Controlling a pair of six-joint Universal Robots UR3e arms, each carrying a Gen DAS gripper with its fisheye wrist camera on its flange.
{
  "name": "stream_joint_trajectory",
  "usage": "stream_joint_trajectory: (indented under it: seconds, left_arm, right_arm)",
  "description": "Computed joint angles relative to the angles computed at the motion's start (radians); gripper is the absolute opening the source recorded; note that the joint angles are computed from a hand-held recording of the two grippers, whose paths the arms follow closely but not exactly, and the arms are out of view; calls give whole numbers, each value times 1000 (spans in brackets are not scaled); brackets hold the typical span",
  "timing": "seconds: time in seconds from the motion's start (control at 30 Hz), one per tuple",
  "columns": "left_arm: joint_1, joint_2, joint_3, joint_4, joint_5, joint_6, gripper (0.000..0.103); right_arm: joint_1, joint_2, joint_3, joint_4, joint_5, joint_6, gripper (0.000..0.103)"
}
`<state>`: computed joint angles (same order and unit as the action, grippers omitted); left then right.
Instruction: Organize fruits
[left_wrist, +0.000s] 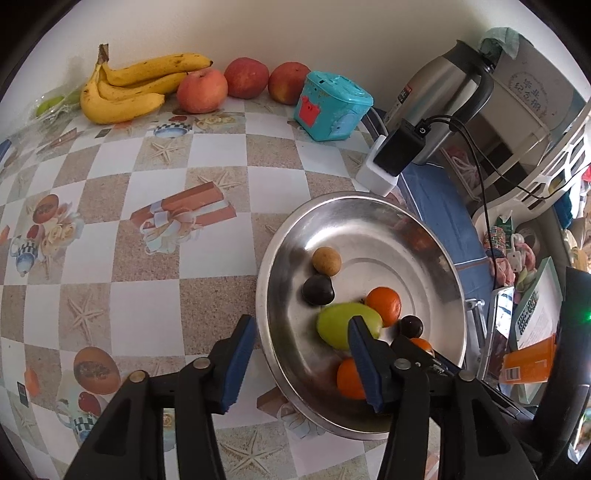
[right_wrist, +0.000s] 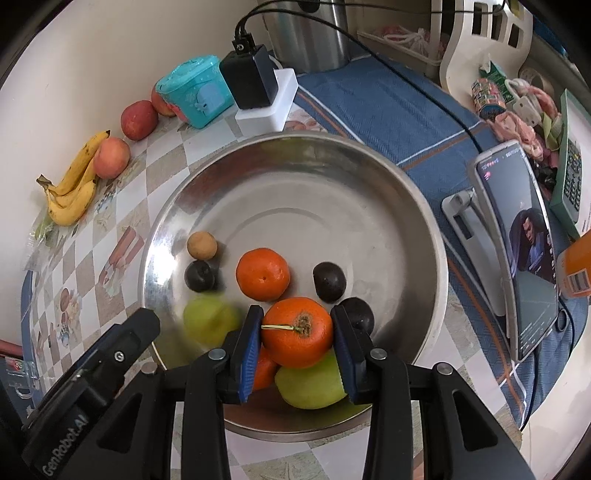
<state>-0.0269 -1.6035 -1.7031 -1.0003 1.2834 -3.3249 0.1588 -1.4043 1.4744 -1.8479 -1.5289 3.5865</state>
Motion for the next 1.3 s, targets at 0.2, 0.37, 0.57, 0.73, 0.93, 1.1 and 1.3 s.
stream_joint_trajectory:
  seconds: [0.2, 0.37, 0.57, 0.73, 0.93, 1.1, 1.3]
  left_arm:
    - [17, 32, -9, -18, -3, 8, 64]
    - [46, 76, -23, -43, 0, 15, 69]
    - [69, 128, -44, -78, 71, 21, 86]
    - [55, 175, -99, -72, 229, 23, 103]
    - [83, 253, -196, -119, 315, 32, 103]
    - [130, 355, -272, -173, 336, 29, 103]
    - [198, 510, -337, -260, 341, 49, 103]
  right_arm:
    - [1, -17, 2, 2, 0, 12, 39]
    - [9, -18, -21, 23, -4, 12, 39]
    - [37, -30, -45, 41, -32, 11, 39]
    - [38, -87, 43, -40, 35, -21, 39]
    - [30, -157, 184, -117, 131, -38, 44]
    - [122, -168, 186, -125, 24, -58, 67]
    - [172, -225, 240, -151, -19, -64, 87]
